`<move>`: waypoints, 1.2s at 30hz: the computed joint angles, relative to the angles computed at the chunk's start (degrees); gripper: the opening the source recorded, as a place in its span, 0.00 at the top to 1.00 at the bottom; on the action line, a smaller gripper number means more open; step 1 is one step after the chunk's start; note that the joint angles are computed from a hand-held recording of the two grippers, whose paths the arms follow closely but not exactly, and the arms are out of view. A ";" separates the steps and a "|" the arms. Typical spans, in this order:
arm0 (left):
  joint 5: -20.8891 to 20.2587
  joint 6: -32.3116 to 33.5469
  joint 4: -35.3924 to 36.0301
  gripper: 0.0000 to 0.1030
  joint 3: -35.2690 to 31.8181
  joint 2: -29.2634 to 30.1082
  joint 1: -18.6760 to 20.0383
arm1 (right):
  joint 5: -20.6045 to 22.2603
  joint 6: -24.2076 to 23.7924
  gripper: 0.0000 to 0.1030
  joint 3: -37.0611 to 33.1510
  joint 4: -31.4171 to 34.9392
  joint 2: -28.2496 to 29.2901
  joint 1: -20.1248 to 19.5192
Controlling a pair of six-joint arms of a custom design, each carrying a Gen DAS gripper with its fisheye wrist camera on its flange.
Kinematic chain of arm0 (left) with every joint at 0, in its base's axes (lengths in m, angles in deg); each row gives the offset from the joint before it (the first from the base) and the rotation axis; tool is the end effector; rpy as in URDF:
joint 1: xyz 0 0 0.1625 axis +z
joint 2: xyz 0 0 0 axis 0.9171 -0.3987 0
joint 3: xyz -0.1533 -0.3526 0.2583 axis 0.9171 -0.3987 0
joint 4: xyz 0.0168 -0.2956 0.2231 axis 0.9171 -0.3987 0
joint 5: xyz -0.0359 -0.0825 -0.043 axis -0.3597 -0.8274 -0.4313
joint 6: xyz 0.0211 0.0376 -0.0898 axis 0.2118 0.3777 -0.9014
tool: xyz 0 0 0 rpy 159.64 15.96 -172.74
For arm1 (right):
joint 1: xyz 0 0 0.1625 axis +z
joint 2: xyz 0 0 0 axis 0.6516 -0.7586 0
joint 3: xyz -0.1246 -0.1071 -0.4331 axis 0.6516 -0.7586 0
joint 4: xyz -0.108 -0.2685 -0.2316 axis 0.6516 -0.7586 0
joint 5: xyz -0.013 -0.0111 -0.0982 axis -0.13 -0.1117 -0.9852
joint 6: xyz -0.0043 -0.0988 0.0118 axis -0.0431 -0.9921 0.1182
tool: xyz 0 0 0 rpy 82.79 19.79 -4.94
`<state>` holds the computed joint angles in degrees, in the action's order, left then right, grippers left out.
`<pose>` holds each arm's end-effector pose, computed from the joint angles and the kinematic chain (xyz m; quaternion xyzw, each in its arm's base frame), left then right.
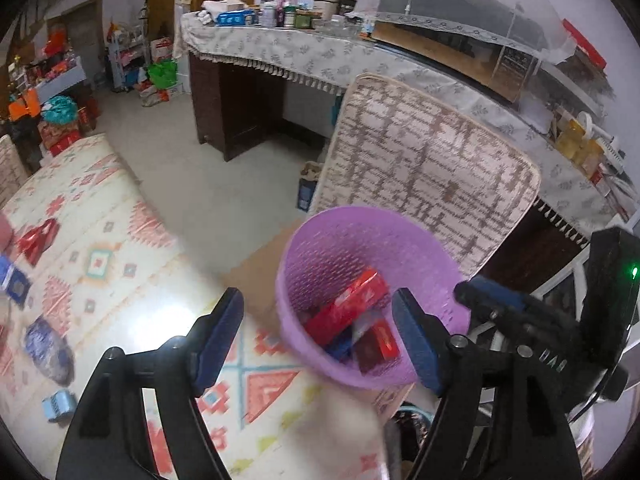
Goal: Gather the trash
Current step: 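Carry the red carton and red pack over the wastebasket and open both tools, then return to the table and grasp the red KFC box with the left tool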
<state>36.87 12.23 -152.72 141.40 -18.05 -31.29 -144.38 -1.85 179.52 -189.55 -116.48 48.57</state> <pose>-0.2390 -0.4091 0.1135 0.2550 0.9059 -0.2337 0.2444 0.1098 -0.3655 0.1734 0.0734 -0.9129 0.3770 0.1382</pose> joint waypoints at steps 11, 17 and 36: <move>-2.29 -7.48 2.94 0.24 11.74 -12.96 2.24 | -3.36 0.30 0.13 -1.22 -6.10 7.94 9.26; 4.32 -14.26 13.86 0.38 17.87 -26.36 1.67 | -0.50 3.47 0.10 -4.90 0.54 12.13 14.22; 21.80 14.46 17.71 0.24 6.32 -45.48 27.79 | 10.74 8.25 0.10 -27.35 25.20 27.84 21.19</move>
